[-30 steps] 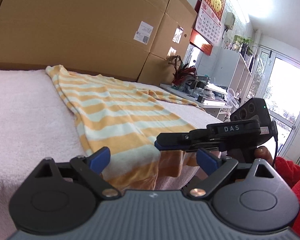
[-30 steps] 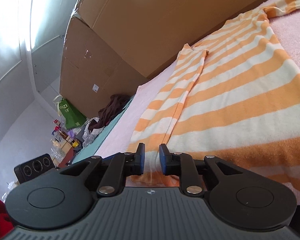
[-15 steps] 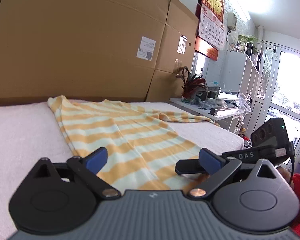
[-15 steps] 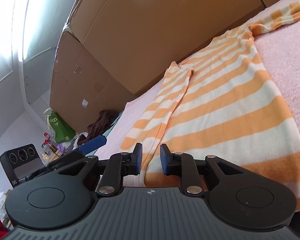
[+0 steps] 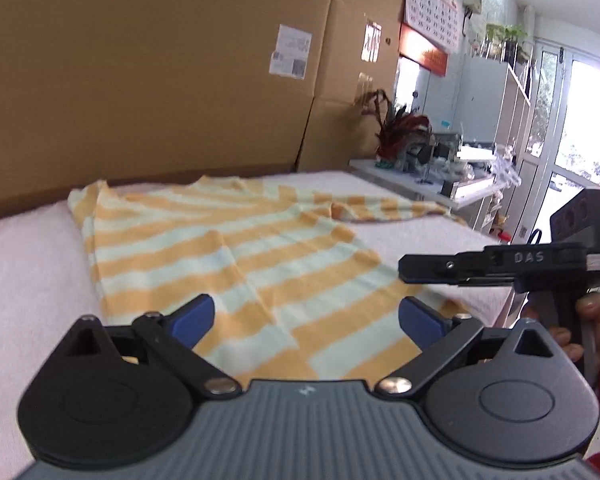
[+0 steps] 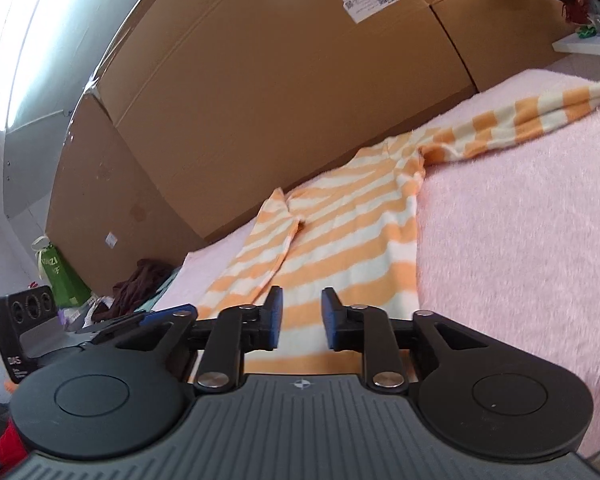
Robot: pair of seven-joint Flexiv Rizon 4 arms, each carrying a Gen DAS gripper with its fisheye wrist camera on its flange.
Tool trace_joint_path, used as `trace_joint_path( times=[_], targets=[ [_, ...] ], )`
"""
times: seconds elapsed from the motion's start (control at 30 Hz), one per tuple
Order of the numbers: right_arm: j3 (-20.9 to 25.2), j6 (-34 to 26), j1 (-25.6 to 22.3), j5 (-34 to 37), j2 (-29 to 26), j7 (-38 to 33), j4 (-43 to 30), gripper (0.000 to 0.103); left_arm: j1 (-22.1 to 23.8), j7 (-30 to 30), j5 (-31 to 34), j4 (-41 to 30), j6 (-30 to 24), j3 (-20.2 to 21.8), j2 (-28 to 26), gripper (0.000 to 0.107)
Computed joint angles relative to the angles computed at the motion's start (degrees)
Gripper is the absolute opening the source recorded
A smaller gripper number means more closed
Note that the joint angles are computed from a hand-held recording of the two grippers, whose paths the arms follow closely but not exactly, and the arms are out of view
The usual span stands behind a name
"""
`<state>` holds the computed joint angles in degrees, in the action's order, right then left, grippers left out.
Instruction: Fold clothes
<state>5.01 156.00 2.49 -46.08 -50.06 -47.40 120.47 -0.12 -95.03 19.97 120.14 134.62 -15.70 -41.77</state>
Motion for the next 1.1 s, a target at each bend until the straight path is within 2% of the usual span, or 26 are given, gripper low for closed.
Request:
trace_joint_path(
  times=[0.07,0.13,0.3,0.33,0.37,0.4,0.43,0.6,0.77,0.9,1.1],
  targets=[
    [-0.08,-3.38,0.18,-0.72,0.35,3.16,-3.74,0.030,0.27,-0.27,-1.49,-3.95,-1.70,-0.54,-0.47,0.100],
    [-0.57,-7.55,1.46,-0.89,0.87,4.49,-7.24,0.031,-1.83,0.14,-6.83,-8.11,-4.34,0.92,-1.52,0.100],
    [-1.37,-19.54,4.39,-1.39,-0.47,5.01,-15.88,0.033,-13.67,5.85,-28.30,-18.95,-11.78,11.28,-7.02,0.100],
    [-0.52,-22.60,3.89,-1.62,-0.98,6.20,-16.95,0.033,-14.50,6.67,-30.58,-20.43,-12.48,11.93,-8.34,0.100],
    [1.12,-24.93,1.79,-5.08,-1.90,10.01,-18.44,0.032,-14.36,6.93,-32.07,-21.32,-13.99,11.52,-9.03,0.100],
    [2.49,-24.42,0.22,-5.94,-2.83,11.68,-19.11,0.035,-13.42,6.64,-32.87,-21.71,-16.20,10.28,-9.18,0.099],
    [2.72,-23.35,0.25,-3.25,-3.03,11.52,-18.57,0.039,-12.34,6.16,-32.95,-21.88,-17.44,9.06,-9.27,0.099],
    [3.27,-20.26,1.34,7.42,-3.27,12.53,-16.31,0.037,-9.02,2.73,-31.18,-20.47,-15.68,5.85,-9.39,0.102],
    [2.92,-20.65,1.93,8.50,-2.71,12.60,-16.18,0.038,-7.02,0.75,-28.44,-20.36,-15.59,4.28,-9.58,0.102],
    [3.98,-19.51,0.47,7.29,-3.89,14.76,-17.18,0.038,-5.77,-0.66,-26.65,-20.85,-15.38,3.12,-10.06,0.102],
    [2.91,-17.39,1.83,11.33,-3.69,14.90,-16.25,0.038,-5.87,-1.50,-25.93,-21.02,-15.64,3.56,-9.98,0.102]
  ],
)
